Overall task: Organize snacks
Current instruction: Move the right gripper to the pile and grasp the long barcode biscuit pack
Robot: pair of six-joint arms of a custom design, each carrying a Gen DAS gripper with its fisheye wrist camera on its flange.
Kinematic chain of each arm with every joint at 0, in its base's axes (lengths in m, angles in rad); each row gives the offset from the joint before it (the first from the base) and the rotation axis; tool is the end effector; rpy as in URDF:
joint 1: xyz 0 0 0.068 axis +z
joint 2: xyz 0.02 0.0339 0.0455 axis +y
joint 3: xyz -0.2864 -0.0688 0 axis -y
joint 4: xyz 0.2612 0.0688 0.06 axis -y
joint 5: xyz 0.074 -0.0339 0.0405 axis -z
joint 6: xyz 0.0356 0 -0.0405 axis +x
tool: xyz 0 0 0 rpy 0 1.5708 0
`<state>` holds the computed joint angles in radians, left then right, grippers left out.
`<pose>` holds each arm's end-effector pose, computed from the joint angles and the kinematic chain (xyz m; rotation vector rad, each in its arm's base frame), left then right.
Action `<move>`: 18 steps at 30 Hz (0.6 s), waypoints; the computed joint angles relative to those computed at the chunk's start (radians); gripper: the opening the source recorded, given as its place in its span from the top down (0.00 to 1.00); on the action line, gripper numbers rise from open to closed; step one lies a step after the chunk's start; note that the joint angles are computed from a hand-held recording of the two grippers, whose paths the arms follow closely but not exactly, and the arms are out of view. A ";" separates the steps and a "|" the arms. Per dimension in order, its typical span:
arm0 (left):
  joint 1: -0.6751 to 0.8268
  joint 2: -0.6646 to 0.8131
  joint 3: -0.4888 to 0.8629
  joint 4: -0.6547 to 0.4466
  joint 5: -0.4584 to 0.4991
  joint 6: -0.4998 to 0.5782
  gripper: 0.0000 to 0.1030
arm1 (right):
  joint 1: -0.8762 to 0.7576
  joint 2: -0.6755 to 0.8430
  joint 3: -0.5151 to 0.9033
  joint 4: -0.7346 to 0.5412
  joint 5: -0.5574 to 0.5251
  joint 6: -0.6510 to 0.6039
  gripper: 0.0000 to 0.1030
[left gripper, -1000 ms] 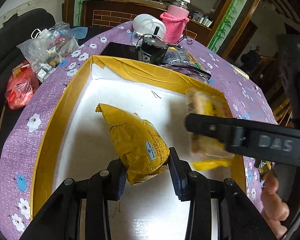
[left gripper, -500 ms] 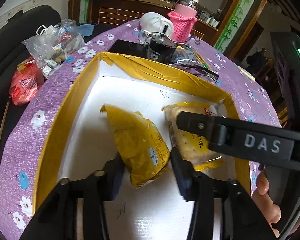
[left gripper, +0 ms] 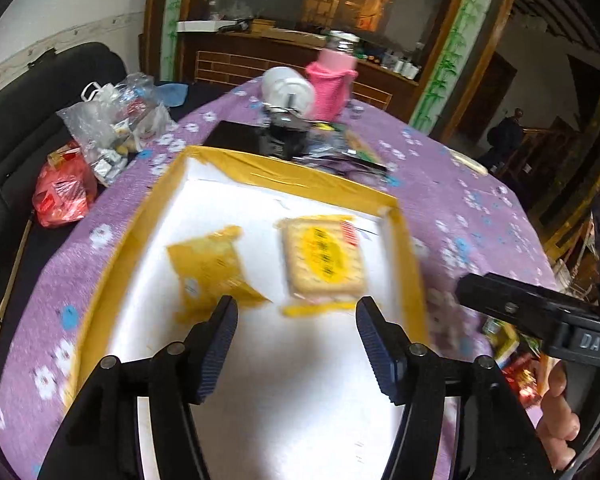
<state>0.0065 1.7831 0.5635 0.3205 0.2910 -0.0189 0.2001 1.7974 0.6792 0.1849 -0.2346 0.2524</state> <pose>0.2939 -0.0083 0.0842 0.0942 2.4504 -0.3642 0.3092 0.0712 0.0966 -0.0322 2.5325 0.4780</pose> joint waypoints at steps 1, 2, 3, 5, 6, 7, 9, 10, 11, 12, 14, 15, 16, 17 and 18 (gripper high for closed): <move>-0.014 -0.017 -0.015 0.002 -0.001 -0.004 0.36 | -0.040 -0.045 -0.056 0.016 -0.029 -0.019 0.24; -0.049 -0.047 -0.041 0.009 -0.009 -0.016 0.34 | -0.083 -0.096 -0.110 0.023 -0.057 -0.040 0.24; -0.082 -0.073 -0.061 0.013 -0.020 -0.028 0.31 | -0.132 -0.149 -0.160 0.023 -0.083 -0.067 0.24; -0.159 -0.117 -0.102 0.032 -0.042 -0.056 0.28 | -0.270 -0.271 -0.272 0.023 -0.158 -0.135 0.24; -0.192 -0.131 -0.114 0.038 -0.053 -0.068 0.27 | -0.329 -0.310 -0.307 0.017 -0.192 -0.163 0.24; -0.234 -0.141 -0.126 0.048 -0.065 -0.079 0.26 | -0.438 -0.364 -0.353 -0.002 -0.258 -0.216 0.24; -0.335 -0.147 -0.142 0.066 -0.095 -0.102 0.21 | -0.590 -0.408 -0.396 -0.033 -0.352 -0.300 0.24; -0.376 -0.143 -0.143 0.070 -0.107 -0.112 0.20 | -0.686 -0.417 -0.412 -0.049 -0.402 -0.363 0.23; -0.422 -0.131 -0.137 0.074 -0.121 -0.121 0.19 | -0.774 -0.421 -0.426 -0.055 -0.438 -0.418 0.20; -0.473 -0.111 -0.129 0.079 -0.141 -0.129 0.19 | -0.852 -0.419 -0.441 -0.044 -0.467 -0.462 0.18; -0.548 -0.072 -0.110 0.086 -0.169 -0.141 0.19 | -1.005 -0.359 -0.458 0.003 -0.519 -0.547 0.12; -0.586 -0.043 -0.091 0.084 -0.182 -0.146 0.19 | -1.046 -0.305 -0.449 0.017 -0.536 -0.583 0.12; -0.613 -0.024 -0.078 0.080 -0.190 -0.151 0.19 | -1.094 -0.206 -0.414 0.007 -0.561 -0.642 0.12; -0.638 0.000 -0.059 0.076 -0.194 -0.155 0.19 | -1.117 -0.149 -0.394 0.002 -0.573 -0.667 0.12; -0.662 0.028 -0.038 0.074 -0.195 -0.162 0.19 | -1.133 -0.087 -0.364 -0.014 -0.576 -0.678 0.12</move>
<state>-0.6554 1.8108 0.5256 0.3947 0.0958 -0.1811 -0.9329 1.7103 0.3156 0.1711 -0.8102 -0.4253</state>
